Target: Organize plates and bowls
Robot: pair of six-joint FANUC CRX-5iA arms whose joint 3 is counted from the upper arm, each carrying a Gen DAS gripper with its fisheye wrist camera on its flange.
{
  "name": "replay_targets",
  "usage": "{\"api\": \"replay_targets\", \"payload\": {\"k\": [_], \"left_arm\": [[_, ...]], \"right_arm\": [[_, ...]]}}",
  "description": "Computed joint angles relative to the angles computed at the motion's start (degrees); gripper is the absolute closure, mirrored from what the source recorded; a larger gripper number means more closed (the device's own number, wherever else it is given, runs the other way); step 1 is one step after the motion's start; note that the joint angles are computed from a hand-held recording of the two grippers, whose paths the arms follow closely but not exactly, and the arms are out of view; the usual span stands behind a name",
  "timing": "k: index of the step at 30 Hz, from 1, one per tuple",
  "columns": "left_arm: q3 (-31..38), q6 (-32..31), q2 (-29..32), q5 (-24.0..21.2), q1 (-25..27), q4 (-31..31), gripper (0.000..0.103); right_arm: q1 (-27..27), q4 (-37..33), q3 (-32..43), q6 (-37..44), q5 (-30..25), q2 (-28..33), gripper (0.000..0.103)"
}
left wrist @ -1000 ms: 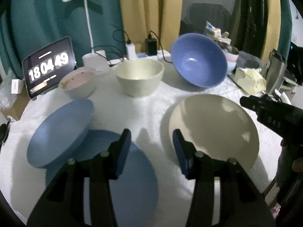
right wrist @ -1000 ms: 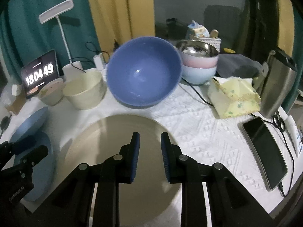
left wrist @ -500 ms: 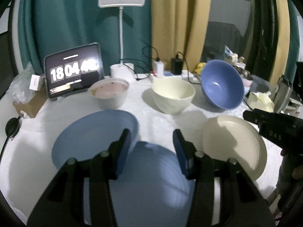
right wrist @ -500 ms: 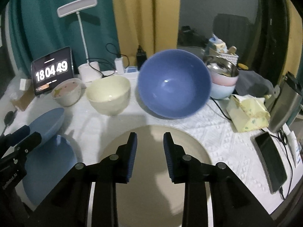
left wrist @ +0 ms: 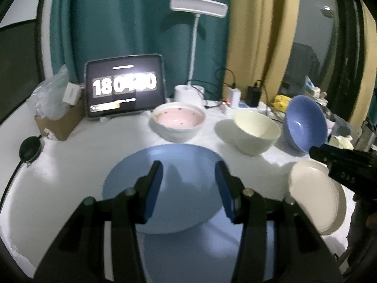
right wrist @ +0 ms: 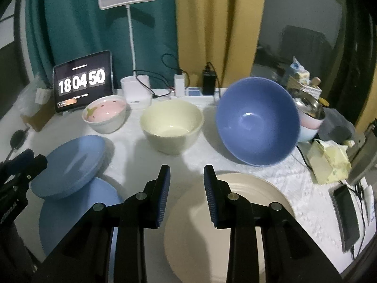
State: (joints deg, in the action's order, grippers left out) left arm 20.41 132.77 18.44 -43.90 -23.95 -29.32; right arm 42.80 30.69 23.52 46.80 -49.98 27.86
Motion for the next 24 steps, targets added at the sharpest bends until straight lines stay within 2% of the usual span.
{"api": "replay_targets", "payload": {"k": [18, 24], "left_arm": [[-5.9, 4.2, -3.9, -0.5, 5.8, -1.2, 0.055], [-7.1, 3.6, -4.0, -0.3, 7.8, 0.6, 0.055]], "right_arm": [[3.2, -5.1, 17.1, 9.6, -6.4, 10.4, 0.072], [3.9, -7.0, 23.0, 12.4, -8.9, 13.9, 0.072]]}}
